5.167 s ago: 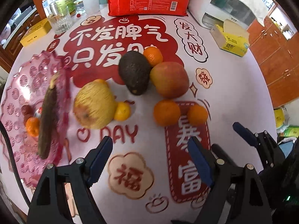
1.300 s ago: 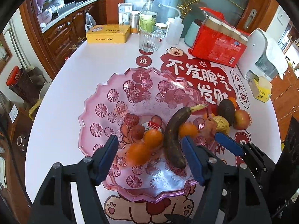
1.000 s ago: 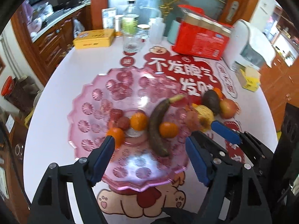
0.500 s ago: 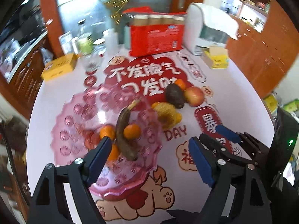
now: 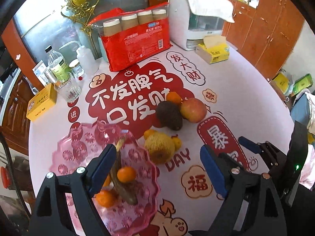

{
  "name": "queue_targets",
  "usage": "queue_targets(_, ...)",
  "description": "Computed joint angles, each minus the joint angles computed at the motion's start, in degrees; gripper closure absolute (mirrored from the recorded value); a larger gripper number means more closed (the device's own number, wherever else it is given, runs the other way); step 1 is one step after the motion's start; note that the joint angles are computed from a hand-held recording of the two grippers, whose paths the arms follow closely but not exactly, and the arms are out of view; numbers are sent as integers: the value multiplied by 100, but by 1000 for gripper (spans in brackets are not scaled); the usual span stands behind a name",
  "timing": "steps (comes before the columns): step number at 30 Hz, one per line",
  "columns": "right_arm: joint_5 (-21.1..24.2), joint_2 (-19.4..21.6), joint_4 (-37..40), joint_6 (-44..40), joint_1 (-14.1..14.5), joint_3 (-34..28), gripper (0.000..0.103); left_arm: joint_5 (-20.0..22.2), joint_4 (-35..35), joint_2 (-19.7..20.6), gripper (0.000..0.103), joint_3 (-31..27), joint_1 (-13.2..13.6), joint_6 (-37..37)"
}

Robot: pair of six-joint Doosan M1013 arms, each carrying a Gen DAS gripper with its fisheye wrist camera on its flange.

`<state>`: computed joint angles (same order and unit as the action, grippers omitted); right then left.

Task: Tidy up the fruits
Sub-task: 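Withdraw both tools from the bowl toward the avocado and apple, then grasp the dark avocado with the left tool while the right tool grasps the red apple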

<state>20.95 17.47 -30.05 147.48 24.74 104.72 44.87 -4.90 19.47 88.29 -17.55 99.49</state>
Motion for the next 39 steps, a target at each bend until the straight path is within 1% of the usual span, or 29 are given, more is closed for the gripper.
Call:
queue_targets(3, 11, 112, -139, -114, -88, -89, 33, 279, -32, 277, 17, -346, 2, -56)
queue_targets(6, 80, 261, -530, -78, -154, -201, 33, 527, 196, 597, 17, -722, -37, -285)
queue_targets(8, 118, 364, -598, -185, -191, -290, 33, 713, 288, 807, 17, -969, -40, -480)
queue_targets(11, 72, 472, -640, -392, -223, -383, 33, 1036, 229, 1107, 17, -1323, -2, -698)
queue_targets(13, -33, 535, -935, -295, -220, -417, 33, 1209, 129, 1290, 17, -1521, 27, -770)
queue_targets(16, -120, 654, -1149, -230, -211, -491, 33, 1421, -12, 1553, 17, -1782, 60, -912)
queue_targets(18, -132, 723, -1533, 121, -182, -519, 33, 1514, -121, 1694, 17, -1904, 73, -1002)
queue_targets(20, -47, 796, -2255, 863, -125, -543, 33, 1624, -283, 1829, 17, -1991, 91, -1049)
queue_targets(22, 37, 863, -2675, 1318, -97, -582, 33, 1736, -429, 1943, 17, -2059, 107, -1088)
queue_targets(23, 24, 884, -2712, 1396, -97, -593, 33, 1812, -499, 2003, 17, -2102, 115, -1089)
queue_targets(25, 22, 934, -2544, 1276, -105, -638, 33, 1869, -608, 2083, 17, -2143, 127, -1075)
queue_targets(30, 175, 1033, -2551, 1292, -95, -720, 33, 1962, -696, 2234, 17, -2250, 132, -1048)
queue_targets(31, 243, 1050, -2555, 1303, -90, -738, 34, 1970, -774, 2258, 17, -2268, 140, -1013)
queue_targets(33, 390, 1087, -2343, 1057, -93, -798, 34, 1970, -884, 2309, 17, -2306, 146, -928)
queue_targets(36, 354, 1071, -2362, 1059, -114, -771, 34, 2003, -1076, 2387, 17, -2357, 151, -824)
queue_targets(37, 331, 1062, -2377, 1082, -123, -760, 34, 2033, -1139, 2414, 18, -2377, 148, -806)
queue_targets(39, 306, 1057, -2421, 1154, -133, -750, 34, 2055, -1263, 2455, 24, -2407, 142, -768)
